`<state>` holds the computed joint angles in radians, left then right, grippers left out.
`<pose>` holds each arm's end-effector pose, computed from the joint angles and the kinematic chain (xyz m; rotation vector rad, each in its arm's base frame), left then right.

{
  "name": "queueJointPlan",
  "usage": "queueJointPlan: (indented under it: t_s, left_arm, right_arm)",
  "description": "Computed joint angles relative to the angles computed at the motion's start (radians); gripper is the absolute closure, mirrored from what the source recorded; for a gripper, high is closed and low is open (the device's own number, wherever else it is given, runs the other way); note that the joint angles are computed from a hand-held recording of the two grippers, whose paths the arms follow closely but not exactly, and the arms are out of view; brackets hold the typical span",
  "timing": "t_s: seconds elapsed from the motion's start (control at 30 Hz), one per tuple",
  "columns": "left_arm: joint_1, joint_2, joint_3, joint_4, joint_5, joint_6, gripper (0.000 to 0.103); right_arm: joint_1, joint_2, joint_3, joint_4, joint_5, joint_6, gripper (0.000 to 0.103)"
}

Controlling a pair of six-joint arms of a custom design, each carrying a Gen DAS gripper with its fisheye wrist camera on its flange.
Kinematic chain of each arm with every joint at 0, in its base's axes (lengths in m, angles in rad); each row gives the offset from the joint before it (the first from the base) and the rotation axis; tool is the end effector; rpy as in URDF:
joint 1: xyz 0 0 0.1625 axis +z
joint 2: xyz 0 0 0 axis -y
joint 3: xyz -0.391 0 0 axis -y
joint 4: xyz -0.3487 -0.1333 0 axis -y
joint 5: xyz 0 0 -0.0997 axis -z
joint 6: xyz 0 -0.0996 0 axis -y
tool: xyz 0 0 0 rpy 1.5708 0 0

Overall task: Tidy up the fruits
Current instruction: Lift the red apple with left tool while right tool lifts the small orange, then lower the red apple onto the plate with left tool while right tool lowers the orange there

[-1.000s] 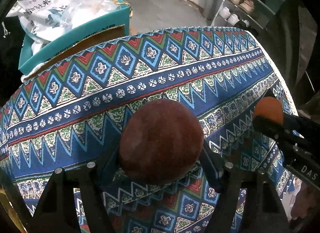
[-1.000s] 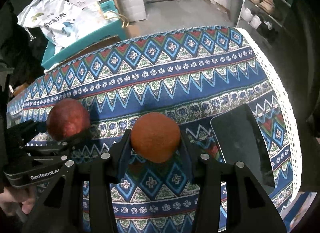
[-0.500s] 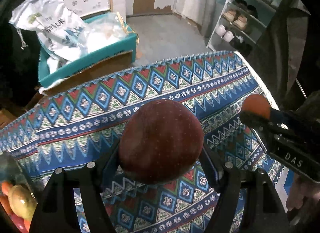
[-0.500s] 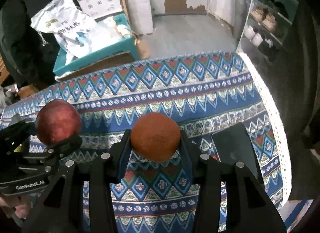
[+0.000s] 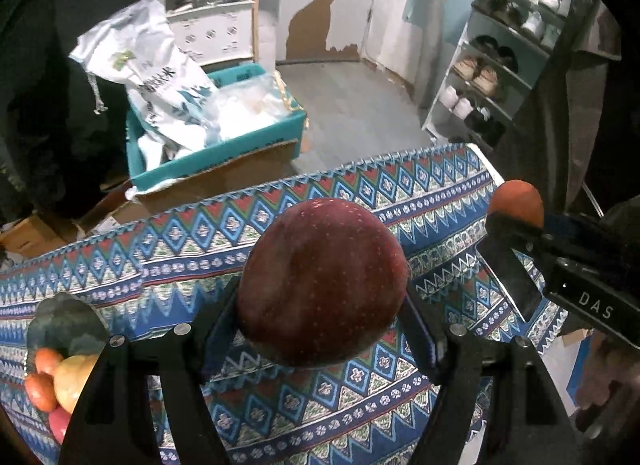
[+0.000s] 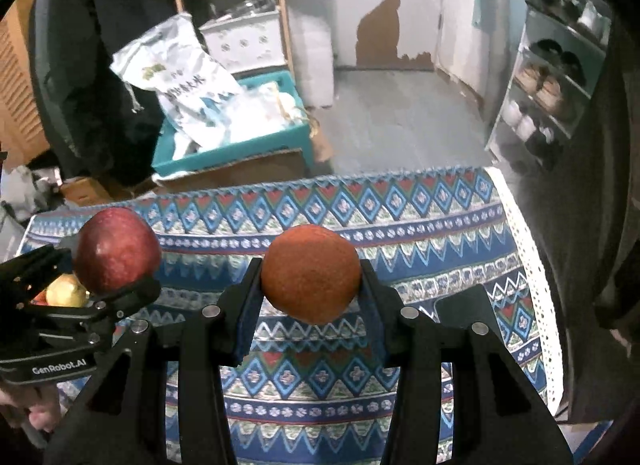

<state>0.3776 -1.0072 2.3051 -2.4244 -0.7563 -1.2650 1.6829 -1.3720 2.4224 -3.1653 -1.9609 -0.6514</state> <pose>-0.2620 -0.3253 0.0527 0.1447 2.3607 -0.7786 0.1377 -0.3705 0.2161 0.8268 -2.4402 0.5564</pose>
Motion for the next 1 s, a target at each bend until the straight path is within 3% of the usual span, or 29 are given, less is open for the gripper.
queueJointPlan:
  t_s: [0.43,1.0]
  left_arm:
    - [-0.127,-0.226,0.063,0.310,0.020,-0.237,0.027]
    - [-0.284,-0.545,0.126,0.823,-0.040,-0.607,0.027]
  right_arm:
    - [0.129,-0.024,0.008,0.034,0.029,0.038,0.058]
    - [0.298,0.093,-0.012,0.032,0.050,0.099,0.058]
